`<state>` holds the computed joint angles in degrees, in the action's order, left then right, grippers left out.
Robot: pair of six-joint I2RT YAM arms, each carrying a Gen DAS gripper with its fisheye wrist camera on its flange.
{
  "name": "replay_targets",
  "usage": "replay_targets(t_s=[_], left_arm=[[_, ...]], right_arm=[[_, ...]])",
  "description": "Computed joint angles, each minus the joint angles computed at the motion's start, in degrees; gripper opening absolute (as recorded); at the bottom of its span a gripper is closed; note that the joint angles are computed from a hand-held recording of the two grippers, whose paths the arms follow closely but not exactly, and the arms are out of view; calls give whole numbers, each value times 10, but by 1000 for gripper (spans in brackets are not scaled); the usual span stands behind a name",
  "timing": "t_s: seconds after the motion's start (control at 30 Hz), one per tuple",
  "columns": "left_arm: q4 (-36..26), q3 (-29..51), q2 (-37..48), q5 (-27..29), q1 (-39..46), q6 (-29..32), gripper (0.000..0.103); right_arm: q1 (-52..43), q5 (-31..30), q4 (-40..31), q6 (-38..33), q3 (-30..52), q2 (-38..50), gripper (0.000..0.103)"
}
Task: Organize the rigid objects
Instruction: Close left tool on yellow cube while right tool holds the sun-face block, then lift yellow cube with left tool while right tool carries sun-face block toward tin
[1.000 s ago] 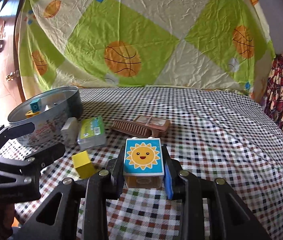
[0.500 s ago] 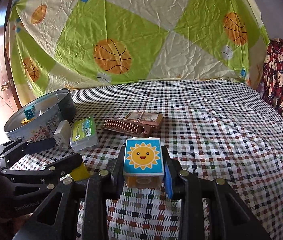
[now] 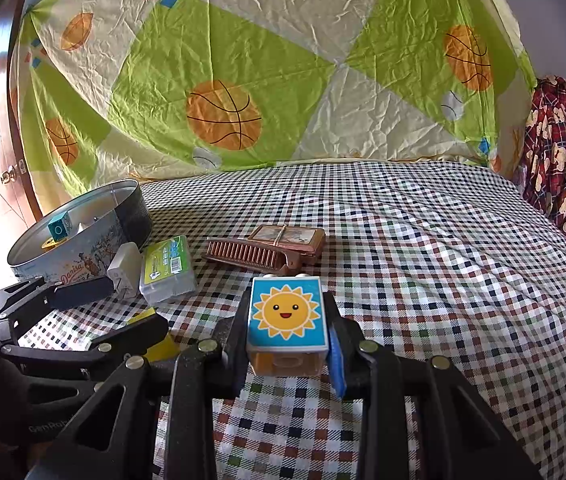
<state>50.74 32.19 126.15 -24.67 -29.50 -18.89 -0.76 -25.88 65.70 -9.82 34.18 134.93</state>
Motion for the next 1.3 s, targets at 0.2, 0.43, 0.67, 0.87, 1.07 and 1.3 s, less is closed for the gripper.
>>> replay_targets(t_s=[0.2, 0.43, 0.67, 0.87, 1.07, 1.3], left_arm=[[33, -12, 2, -7, -11, 22, 83], [-68, 30, -2, 33, 16, -4, 82], [-99, 51, 11, 62, 21, 2, 29], [-51, 27, 11, 33, 11, -2, 29], [2, 0, 10, 7, 10, -11, 29], [58, -23, 13, -33, 2, -21, 29]], right_arm=[[1, 0, -1, 0, 1, 0, 34], [1, 0, -1, 0, 0, 0, 34], [2, 0, -11, -6, 2, -3, 34], [4, 3, -5, -6, 0, -1, 34], [5, 3, 3, -6, -2, 1, 34], [3, -9, 34, -13, -12, 6, 34]])
